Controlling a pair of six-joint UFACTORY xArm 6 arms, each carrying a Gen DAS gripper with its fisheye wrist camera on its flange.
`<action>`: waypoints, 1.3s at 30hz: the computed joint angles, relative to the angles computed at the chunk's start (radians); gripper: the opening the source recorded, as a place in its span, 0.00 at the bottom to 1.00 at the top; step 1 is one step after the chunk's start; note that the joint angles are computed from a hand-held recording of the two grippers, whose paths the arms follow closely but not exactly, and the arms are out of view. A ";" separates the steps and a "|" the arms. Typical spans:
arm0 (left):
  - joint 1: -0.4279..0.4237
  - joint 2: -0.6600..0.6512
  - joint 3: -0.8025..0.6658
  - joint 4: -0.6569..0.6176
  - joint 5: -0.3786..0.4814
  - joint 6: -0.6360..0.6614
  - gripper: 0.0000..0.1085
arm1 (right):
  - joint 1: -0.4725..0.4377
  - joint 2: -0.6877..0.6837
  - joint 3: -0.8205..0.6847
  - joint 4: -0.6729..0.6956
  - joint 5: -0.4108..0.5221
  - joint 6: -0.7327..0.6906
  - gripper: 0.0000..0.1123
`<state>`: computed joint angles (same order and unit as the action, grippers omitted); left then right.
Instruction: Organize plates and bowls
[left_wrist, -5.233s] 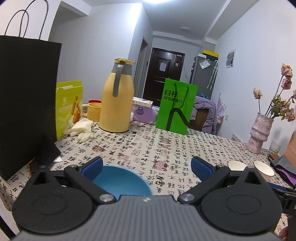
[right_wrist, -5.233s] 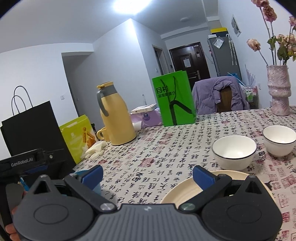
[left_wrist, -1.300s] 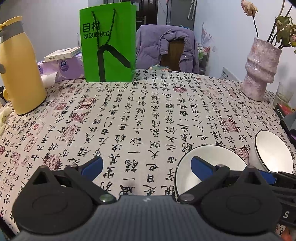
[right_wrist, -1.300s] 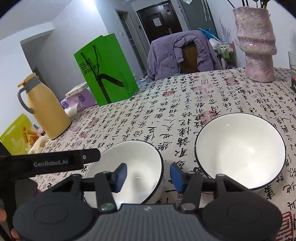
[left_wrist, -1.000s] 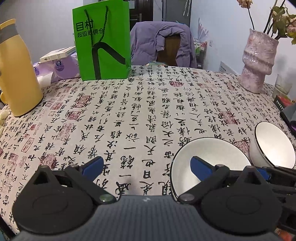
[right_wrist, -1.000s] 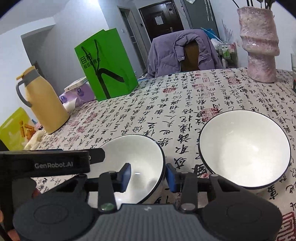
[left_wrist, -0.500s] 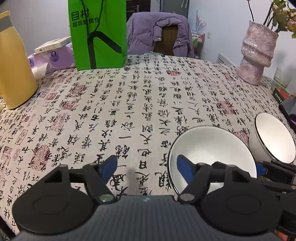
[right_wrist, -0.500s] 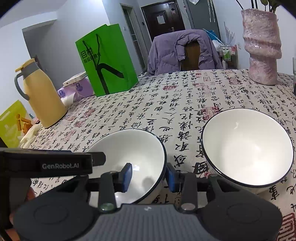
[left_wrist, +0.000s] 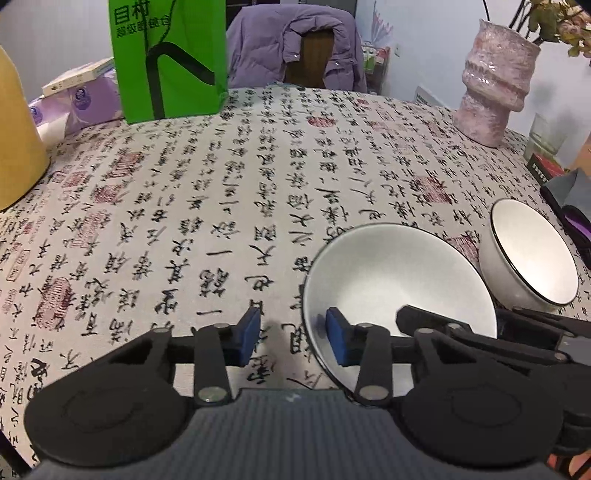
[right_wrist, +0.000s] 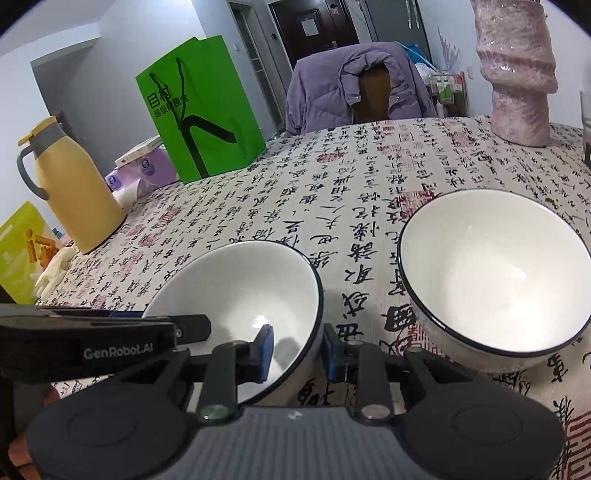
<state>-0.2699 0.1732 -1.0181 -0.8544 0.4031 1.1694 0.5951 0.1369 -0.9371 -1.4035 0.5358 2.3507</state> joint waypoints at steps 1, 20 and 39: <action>0.001 0.001 -0.002 0.005 0.012 -0.004 0.32 | -0.003 0.000 0.002 -0.009 -0.006 0.012 0.23; -0.025 -0.018 0.034 -0.070 -0.018 0.076 0.19 | -0.018 0.000 0.010 -0.056 -0.037 0.081 0.21; -0.053 -0.037 0.065 -0.121 -0.089 0.129 0.20 | -0.007 -0.005 0.013 -0.040 -0.008 0.103 0.15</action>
